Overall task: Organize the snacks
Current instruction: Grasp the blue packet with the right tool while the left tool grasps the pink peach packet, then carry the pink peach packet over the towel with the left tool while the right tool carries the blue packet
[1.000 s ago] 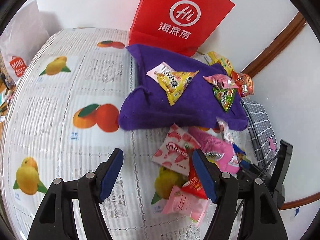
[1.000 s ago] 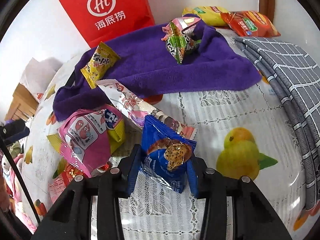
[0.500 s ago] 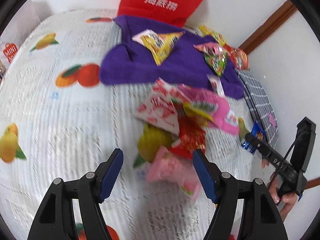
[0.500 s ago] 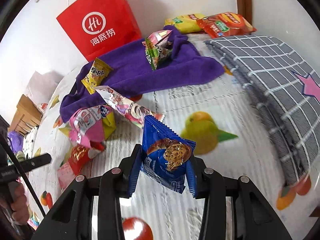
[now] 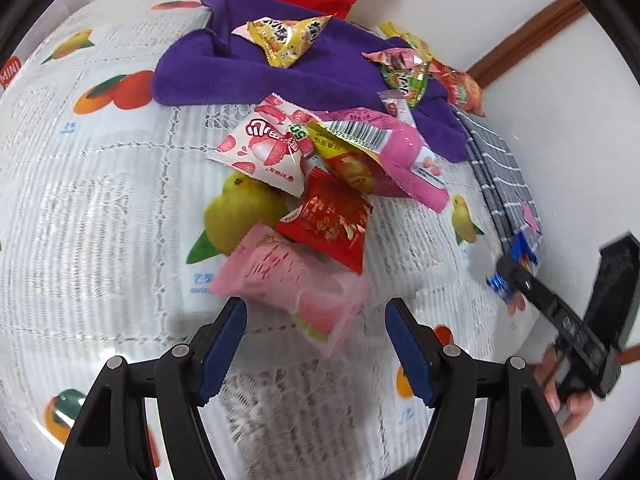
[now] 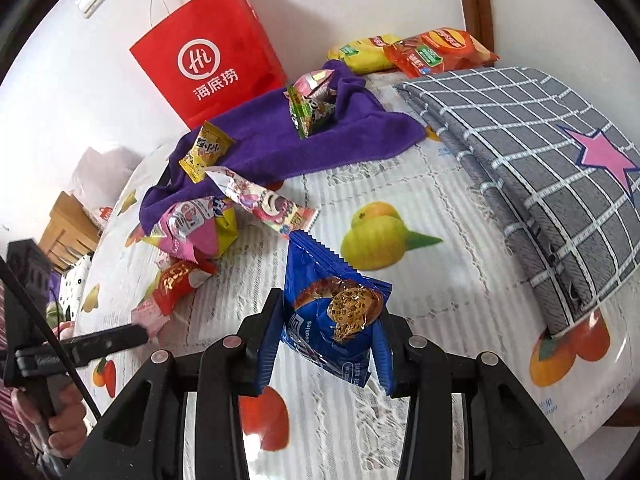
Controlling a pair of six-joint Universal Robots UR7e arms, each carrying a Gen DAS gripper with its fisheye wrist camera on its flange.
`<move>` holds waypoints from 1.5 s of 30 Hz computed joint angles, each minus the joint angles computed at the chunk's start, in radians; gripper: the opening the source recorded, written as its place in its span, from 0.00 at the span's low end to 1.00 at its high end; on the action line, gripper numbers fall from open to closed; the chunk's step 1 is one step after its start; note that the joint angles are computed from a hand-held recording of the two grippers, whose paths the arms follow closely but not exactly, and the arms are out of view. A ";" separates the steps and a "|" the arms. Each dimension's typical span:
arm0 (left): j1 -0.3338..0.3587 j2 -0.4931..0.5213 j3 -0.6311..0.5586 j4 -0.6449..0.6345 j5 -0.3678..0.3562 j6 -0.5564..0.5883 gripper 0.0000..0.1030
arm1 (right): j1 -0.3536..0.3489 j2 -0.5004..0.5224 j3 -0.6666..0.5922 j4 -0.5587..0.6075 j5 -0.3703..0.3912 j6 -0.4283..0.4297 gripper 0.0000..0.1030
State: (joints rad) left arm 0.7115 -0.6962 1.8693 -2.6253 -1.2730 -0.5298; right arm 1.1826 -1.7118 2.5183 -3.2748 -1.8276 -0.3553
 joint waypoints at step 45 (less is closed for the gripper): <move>-0.070 0.000 0.069 -0.003 0.339 0.121 0.46 | -0.022 -0.093 0.048 0.030 0.001 -0.019 0.40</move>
State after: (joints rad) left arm 0.6417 -0.6963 1.9388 -2.6285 -0.9344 -0.4085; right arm 1.1604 -1.8045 2.5667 -3.2451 -1.8267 -0.3742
